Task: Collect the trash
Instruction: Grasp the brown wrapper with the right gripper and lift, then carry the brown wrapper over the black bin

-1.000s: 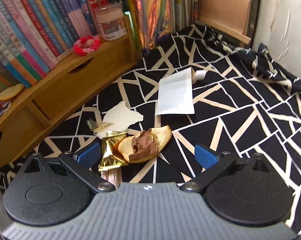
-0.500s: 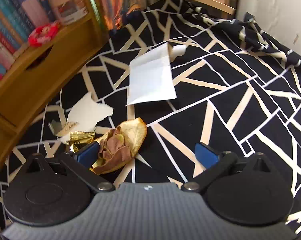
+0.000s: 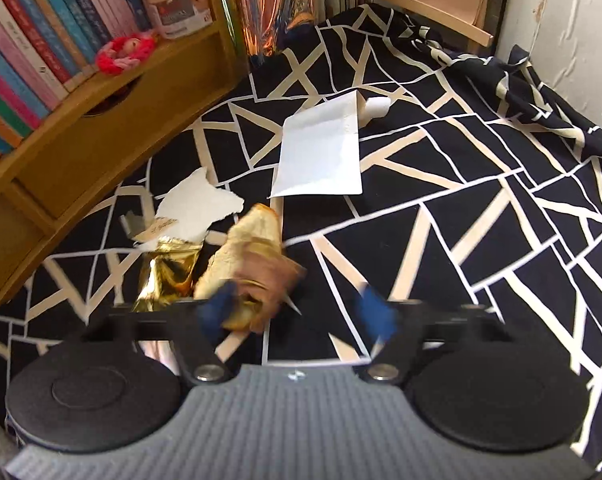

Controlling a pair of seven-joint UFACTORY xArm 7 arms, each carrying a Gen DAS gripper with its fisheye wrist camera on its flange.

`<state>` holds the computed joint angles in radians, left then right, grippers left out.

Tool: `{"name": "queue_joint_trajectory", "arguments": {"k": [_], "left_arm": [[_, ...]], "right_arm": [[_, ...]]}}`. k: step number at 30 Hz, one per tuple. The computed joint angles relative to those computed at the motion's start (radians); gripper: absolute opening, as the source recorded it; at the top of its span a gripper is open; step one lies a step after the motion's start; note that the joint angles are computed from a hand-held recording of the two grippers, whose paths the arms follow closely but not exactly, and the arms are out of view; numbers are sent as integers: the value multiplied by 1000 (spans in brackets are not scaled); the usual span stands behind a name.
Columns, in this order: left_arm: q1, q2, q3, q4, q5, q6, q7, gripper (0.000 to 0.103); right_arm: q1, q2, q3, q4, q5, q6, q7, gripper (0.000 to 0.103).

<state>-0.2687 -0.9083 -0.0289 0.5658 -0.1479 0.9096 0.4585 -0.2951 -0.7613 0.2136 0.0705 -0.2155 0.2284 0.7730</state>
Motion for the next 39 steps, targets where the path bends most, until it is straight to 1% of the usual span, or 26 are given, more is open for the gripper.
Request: {"name": "queue_joint_trajectory", "arguments": {"k": [1,2,4,6,8,10,13,16,19,21,24,27,29,31,33,34,36,38,39], "left_arm": [[0,0,0,0,0,0,0,86],[0,0,0,0,0,1,0,86],[0,0,0,0,-1,1,1,86],[1,0,0,0,-1,1,2,86],[0,-1,0,-2,-1,-2,4,86],[0,-1,0,-2,-2,-2,4,86],[0,0,1,-1,-3,1,4,86],[1,0,0,-1,-3,0,3,86],[2,0,0,-1,-3,-1,3,86],[2,-1,-1,-2,-2,-2,1,86],[2,0,-1,-1,-2,-1,1,86],[0,-1,0,-2,-1,-2,5,86],[0,0,-1,-2,-1,-3,5,86],[-1,-1,0,-1,-2,-2,6,86],[-1,0,1,-1,-2,-1,7,86],[-2,0,1,0,-3,0,8,86],[-3,0,2,1,-5,3,9,86],[-4,1,4,2,-7,6,11,86],[-3,1,4,2,-7,6,11,86]], "right_arm": [[30,-29,-33,-5,13,27,-17,32],[54,-60,-62,-14,24,41,-36,31],[79,-130,-84,-30,38,75,-63,27],[100,-189,-99,-26,55,141,-84,25],[128,-263,-134,-19,77,219,-118,23],[142,-334,-151,-8,94,293,-145,19],[164,-450,-176,13,124,394,-177,19],[203,-591,-194,31,157,465,-219,19],[255,-709,-187,59,195,500,-238,19],[300,-787,-181,65,228,488,-242,19],[391,-860,-160,75,270,418,-261,19],[503,-848,-151,88,309,323,-301,19],[587,-813,-137,101,330,259,-331,19],[645,-783,-118,109,337,224,-357,20],[681,-746,-99,118,341,203,-366,22],[692,-731,-87,117,342,195,-364,25],[699,-709,-79,115,336,188,-370,26],[699,-701,-62,117,331,202,-359,40],[700,-703,-63,112,331,203,-355,49]]}}
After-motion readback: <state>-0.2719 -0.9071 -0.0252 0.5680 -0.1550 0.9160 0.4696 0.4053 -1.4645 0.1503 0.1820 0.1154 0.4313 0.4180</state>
